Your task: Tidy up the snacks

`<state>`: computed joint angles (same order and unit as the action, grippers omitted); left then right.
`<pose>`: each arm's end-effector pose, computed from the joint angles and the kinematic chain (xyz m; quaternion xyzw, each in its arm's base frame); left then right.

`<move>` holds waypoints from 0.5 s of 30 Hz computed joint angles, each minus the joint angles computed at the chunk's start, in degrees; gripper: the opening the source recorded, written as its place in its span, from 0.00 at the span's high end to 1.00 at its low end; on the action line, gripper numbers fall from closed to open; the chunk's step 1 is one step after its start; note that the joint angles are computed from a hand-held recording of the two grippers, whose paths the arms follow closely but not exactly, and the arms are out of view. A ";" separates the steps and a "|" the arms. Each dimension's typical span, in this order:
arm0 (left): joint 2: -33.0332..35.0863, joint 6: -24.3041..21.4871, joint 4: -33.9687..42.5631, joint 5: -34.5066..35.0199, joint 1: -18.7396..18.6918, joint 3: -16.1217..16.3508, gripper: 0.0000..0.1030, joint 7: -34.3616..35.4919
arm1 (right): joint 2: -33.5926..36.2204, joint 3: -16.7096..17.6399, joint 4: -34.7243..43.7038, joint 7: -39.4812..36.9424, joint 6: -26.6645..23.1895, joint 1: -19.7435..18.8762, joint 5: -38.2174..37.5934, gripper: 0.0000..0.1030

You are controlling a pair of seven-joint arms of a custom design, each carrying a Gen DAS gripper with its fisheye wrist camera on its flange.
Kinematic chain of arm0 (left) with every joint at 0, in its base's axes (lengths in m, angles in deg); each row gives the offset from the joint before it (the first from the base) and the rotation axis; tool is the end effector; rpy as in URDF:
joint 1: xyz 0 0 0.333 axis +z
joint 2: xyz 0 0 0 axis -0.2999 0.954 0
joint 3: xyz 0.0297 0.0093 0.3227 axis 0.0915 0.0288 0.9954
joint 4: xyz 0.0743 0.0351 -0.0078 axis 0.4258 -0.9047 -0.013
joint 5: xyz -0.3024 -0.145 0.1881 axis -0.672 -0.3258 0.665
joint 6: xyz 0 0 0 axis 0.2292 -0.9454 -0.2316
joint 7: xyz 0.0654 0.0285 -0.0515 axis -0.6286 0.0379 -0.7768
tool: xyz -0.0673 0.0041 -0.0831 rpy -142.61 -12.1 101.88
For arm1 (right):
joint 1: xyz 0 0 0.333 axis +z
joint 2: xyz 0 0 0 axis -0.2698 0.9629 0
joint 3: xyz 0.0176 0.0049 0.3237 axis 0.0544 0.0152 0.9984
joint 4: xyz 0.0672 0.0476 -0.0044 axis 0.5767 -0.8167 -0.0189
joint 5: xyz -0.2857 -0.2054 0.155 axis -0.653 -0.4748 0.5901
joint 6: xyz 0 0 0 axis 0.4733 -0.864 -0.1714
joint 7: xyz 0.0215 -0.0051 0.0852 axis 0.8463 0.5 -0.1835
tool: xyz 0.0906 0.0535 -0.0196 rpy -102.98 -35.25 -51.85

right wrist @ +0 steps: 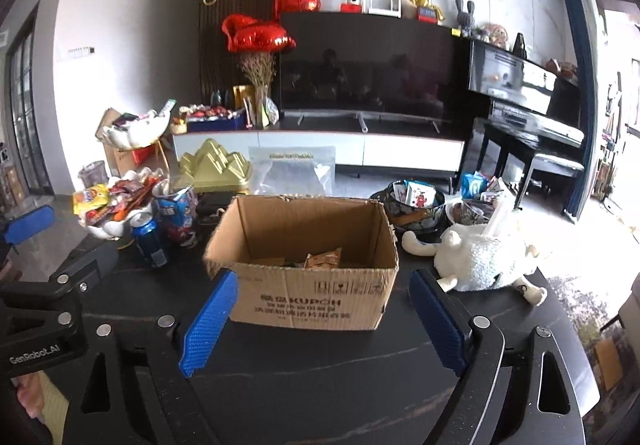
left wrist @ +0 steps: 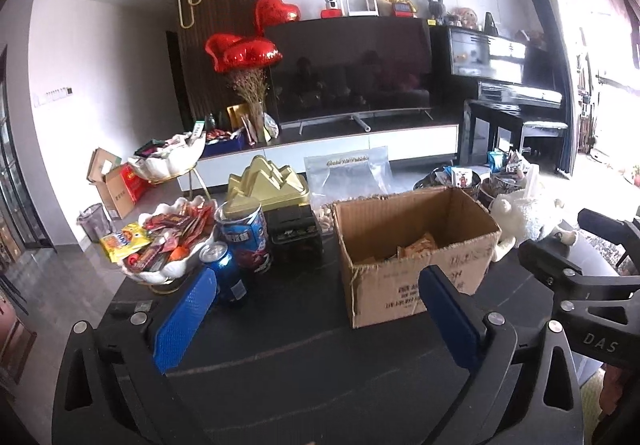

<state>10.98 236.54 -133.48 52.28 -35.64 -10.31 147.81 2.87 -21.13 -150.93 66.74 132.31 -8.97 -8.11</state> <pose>0.6420 -0.2548 0.6713 -0.5332 0.6722 -0.3434 0.3821 0.6337 0.0720 0.6777 -0.6048 0.6225 -0.3640 0.3380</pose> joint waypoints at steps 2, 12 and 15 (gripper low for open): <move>-2.21 1.19 -3.51 1.30 -0.15 0.25 0.00 -1.69 | -2.25 -0.27 -3.43 2.17 1.81 0.24 -2.01 0.10; -11.29 4.59 -17.20 11.55 2.62 -2.79 0.00 -12.00 | -10.59 0.93 -15.54 9.43 6.19 -1.17 -8.73 0.10; -12.62 5.16 -19.38 11.30 4.13 -4.44 0.00 -12.00 | -12.17 1.18 -17.89 9.15 6.83 -1.33 -7.53 0.10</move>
<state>-1.65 241.70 -152.86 63.58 -31.51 -14.74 135.81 -9.30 -19.95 -168.82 75.88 139.14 -10.30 -15.64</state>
